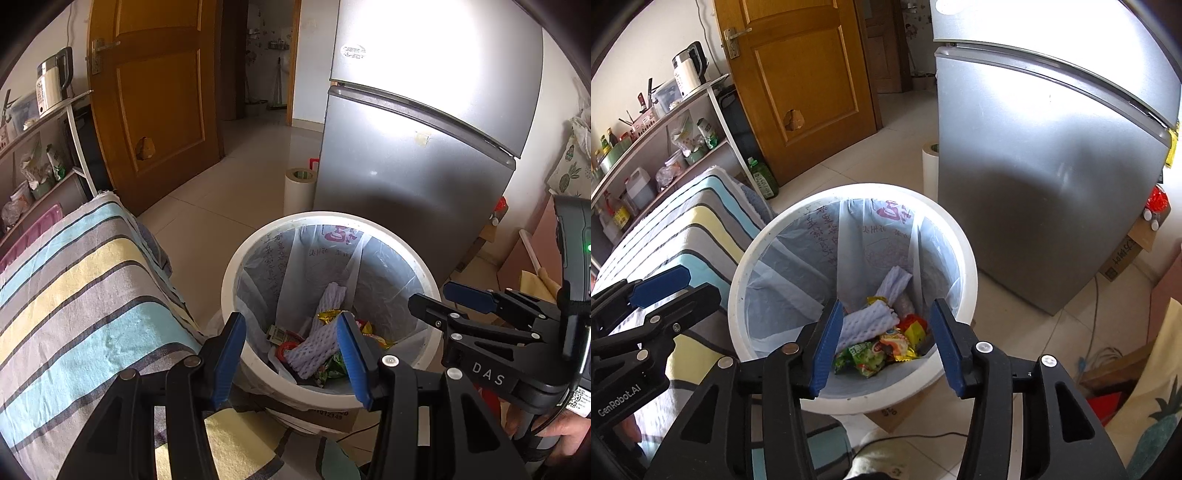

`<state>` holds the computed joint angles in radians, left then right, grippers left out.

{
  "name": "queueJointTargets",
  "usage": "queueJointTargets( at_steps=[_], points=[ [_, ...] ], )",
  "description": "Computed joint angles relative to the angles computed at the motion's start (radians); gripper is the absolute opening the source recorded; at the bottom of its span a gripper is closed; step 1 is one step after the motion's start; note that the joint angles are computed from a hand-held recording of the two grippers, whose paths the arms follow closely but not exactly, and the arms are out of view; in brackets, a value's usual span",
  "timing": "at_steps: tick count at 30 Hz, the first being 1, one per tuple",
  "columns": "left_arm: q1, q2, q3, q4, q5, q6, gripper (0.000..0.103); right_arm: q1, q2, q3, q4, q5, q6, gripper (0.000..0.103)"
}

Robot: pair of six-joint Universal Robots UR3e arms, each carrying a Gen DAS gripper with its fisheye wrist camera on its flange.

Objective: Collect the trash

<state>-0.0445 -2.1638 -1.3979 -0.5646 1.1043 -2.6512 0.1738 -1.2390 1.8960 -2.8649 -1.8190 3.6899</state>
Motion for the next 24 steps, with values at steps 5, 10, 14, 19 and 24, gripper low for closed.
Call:
queueJointTargets(
  at_steps=[5,10,14,19,24],
  points=[
    [0.006,0.051,-0.079,0.055,0.011,0.002,0.051,0.023,-0.010,0.001,-0.002,-0.030,0.017,0.051],
    [0.037,0.135,-0.197,0.105,-0.015,0.014,0.051,0.056,-0.044,0.025,-0.008,-0.086,0.047,0.052],
    [0.064,0.217,-0.306,0.171,-0.031,0.019,0.051,0.111,-0.080,0.038,0.010,-0.159,0.077,0.052],
    [0.122,0.349,-0.474,0.239,-0.079,0.041,0.051,0.200,-0.125,0.059,0.028,-0.259,0.135,0.052],
    [0.182,0.482,-0.621,0.279,-0.100,0.054,0.051,0.313,-0.159,0.068,0.060,-0.359,0.211,0.052]
  ],
)
